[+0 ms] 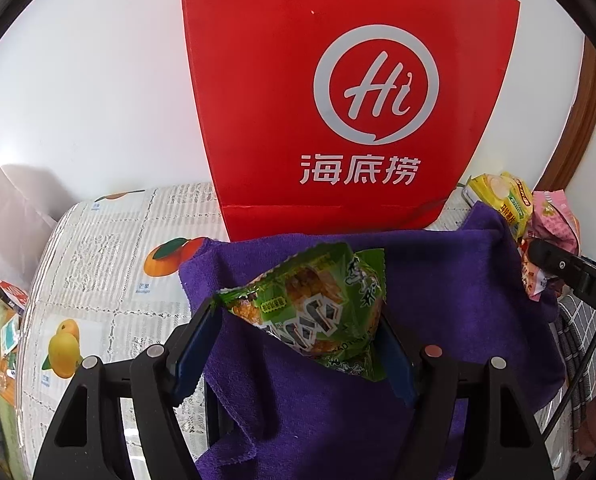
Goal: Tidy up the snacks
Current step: 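Carry the green bag and pink packet up over the purple towel, then open the right tool over the towel while the left tool releases the green bag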
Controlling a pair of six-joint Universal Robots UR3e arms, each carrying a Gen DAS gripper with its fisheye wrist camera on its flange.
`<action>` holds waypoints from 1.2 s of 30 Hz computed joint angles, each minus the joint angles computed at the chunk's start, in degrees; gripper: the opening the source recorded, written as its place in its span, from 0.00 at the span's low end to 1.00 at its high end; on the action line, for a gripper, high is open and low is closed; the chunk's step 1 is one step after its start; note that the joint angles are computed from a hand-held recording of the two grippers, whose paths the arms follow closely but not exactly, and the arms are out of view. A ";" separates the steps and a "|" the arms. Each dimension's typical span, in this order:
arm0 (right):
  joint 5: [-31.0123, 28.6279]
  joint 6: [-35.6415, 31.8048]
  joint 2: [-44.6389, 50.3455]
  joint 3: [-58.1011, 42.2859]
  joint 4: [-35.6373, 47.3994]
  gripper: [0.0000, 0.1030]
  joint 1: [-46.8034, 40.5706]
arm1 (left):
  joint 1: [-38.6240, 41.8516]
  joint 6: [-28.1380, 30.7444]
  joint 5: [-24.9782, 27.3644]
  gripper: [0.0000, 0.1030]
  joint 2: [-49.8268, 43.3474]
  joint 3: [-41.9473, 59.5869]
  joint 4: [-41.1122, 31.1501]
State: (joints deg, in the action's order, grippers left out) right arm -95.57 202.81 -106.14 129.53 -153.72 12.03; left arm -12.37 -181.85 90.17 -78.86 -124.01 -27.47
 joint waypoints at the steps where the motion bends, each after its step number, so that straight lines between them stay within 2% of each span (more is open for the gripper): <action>1: 0.10 0.01 -0.18 0.18 0.15 0.38 -0.29 | -0.09 -0.02 0.03 0.71 -0.12 -0.01 0.06; 8: 0.90 -1.02 -0.50 0.49 3.06 0.38 -2.38 | -1.39 -0.35 0.49 0.71 -1.83 0.30 0.78; 16: 4.76 -2.91 -1.53 1.78 6.29 0.38 -6.16 | -3.13 -0.44 1.89 0.71 -3.98 0.72 1.52; 36: 4.49 -3.05 2.93 -0.98 6.61 0.38 -3.16 | -5.98 -0.68 2.47 0.71 -6.88 2.75 -0.60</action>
State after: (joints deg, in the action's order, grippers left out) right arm -91.08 199.76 -103.21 128.55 -147.11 8.86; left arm -18.35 -182.52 92.64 -85.73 -121.27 -28.07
